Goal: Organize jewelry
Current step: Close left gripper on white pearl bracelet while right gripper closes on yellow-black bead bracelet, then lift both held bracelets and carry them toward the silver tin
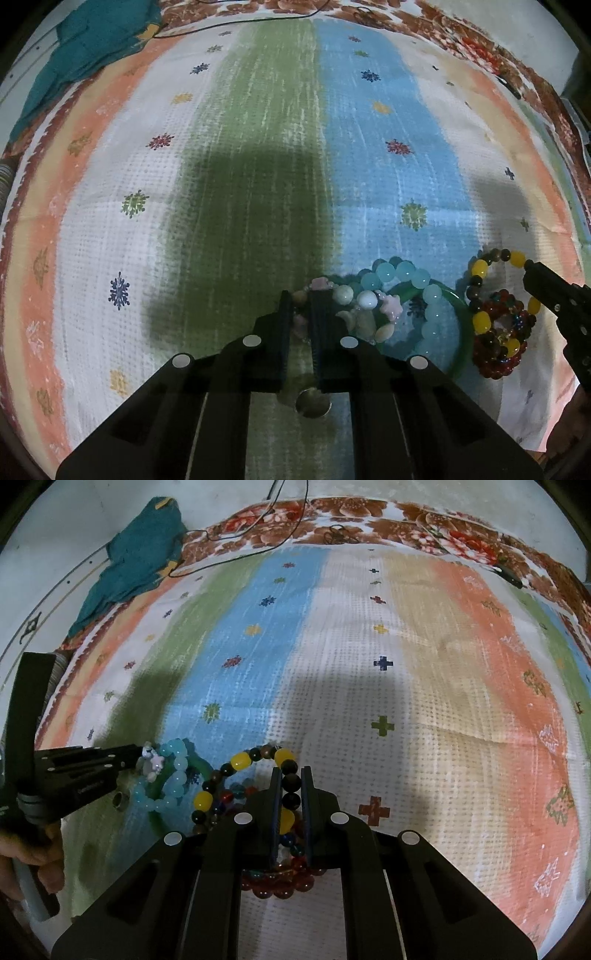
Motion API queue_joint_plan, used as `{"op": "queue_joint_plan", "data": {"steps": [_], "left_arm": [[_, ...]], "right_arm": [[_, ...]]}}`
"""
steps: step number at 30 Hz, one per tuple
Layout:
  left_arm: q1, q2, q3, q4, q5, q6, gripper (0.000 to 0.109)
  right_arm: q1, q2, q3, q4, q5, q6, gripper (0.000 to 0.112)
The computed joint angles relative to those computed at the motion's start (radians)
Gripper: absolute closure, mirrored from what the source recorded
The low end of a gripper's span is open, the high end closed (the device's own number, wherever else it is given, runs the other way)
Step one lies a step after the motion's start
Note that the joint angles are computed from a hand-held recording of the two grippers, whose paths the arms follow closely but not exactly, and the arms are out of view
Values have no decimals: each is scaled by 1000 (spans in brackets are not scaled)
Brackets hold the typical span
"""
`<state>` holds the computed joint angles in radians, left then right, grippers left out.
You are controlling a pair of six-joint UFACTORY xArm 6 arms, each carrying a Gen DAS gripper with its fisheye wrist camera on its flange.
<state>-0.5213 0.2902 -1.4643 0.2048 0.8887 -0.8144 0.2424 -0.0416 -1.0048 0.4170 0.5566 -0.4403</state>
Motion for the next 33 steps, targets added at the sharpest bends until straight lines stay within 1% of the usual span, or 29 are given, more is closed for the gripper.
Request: {"op": "queue_joint_plan", "data": {"steps": [8, 19, 26, 29, 33], "left_arm": [[-20, -63, 21, 49, 13, -33, 100], [-98, -126, -11, 148, 47, -55, 100], [-121, -167, 7, 176, 36, -79, 100], [-142, -188, 12, 216, 37, -110, 100], [-158, -206, 15, 223, 32, -124, 100]], "right_arm": [[-10, -50, 19, -14, 13, 6, 102], [-4, -188, 75, -33, 37, 41, 101], [-3, -272, 120, -73, 39, 82, 101], [-3, -299, 130, -84, 42, 91, 101], [-10, -339, 157, -92, 45, 94, 101]]}}
